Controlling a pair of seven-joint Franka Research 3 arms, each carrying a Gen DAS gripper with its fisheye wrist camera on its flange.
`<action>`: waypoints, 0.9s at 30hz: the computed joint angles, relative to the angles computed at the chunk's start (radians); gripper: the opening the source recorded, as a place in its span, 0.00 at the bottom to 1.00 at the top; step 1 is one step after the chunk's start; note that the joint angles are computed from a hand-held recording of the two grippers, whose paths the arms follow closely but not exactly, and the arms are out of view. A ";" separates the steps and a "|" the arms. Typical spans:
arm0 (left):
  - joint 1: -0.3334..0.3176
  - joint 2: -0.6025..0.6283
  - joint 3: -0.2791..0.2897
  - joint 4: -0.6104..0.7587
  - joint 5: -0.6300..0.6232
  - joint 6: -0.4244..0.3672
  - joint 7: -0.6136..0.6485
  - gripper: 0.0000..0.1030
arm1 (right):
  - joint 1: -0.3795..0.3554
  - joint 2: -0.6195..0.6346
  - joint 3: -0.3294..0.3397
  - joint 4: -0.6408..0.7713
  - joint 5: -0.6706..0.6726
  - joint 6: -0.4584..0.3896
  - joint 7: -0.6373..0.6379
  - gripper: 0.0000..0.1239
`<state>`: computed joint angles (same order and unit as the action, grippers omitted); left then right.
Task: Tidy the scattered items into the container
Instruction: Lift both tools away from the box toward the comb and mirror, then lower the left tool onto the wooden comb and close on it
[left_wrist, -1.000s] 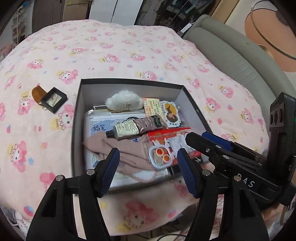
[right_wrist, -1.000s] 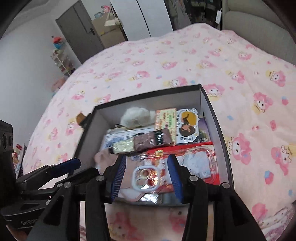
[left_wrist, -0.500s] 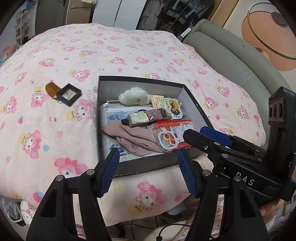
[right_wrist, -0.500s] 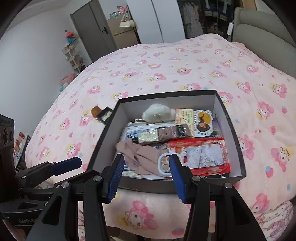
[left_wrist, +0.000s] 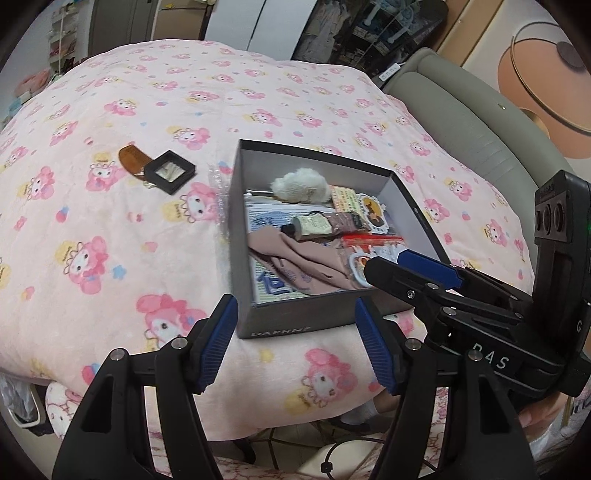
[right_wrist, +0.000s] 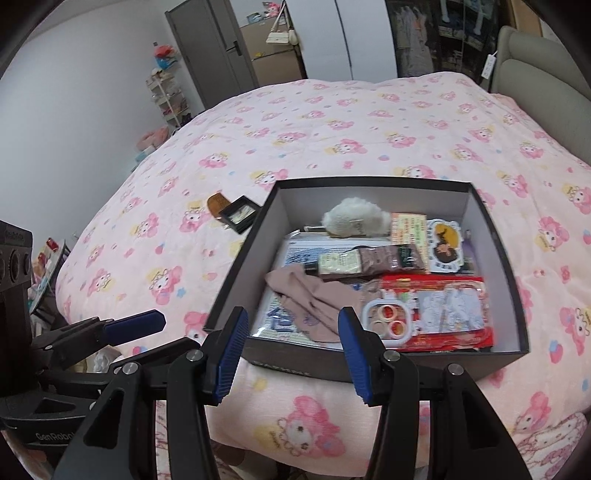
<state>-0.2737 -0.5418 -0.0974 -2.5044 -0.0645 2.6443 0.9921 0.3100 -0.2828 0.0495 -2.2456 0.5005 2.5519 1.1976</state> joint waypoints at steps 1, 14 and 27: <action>0.000 -0.007 0.008 -0.009 -0.005 0.004 0.002 0.65 | 0.002 0.006 0.003 0.006 -0.003 -0.002 0.001 0.38; 0.072 -0.042 0.072 -0.043 -0.002 0.030 0.043 0.65 | 0.048 0.159 0.048 0.177 -0.038 -0.009 0.023 0.38; 0.108 0.092 0.266 -0.037 -0.168 0.193 0.206 0.65 | 0.096 0.582 0.080 0.678 -0.112 -0.195 0.261 0.38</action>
<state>-0.1661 -0.4502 0.1688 -2.5411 -0.2320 2.8368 1.1979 0.4064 0.2992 0.1299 -1.5673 0.3884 2.3567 1.4587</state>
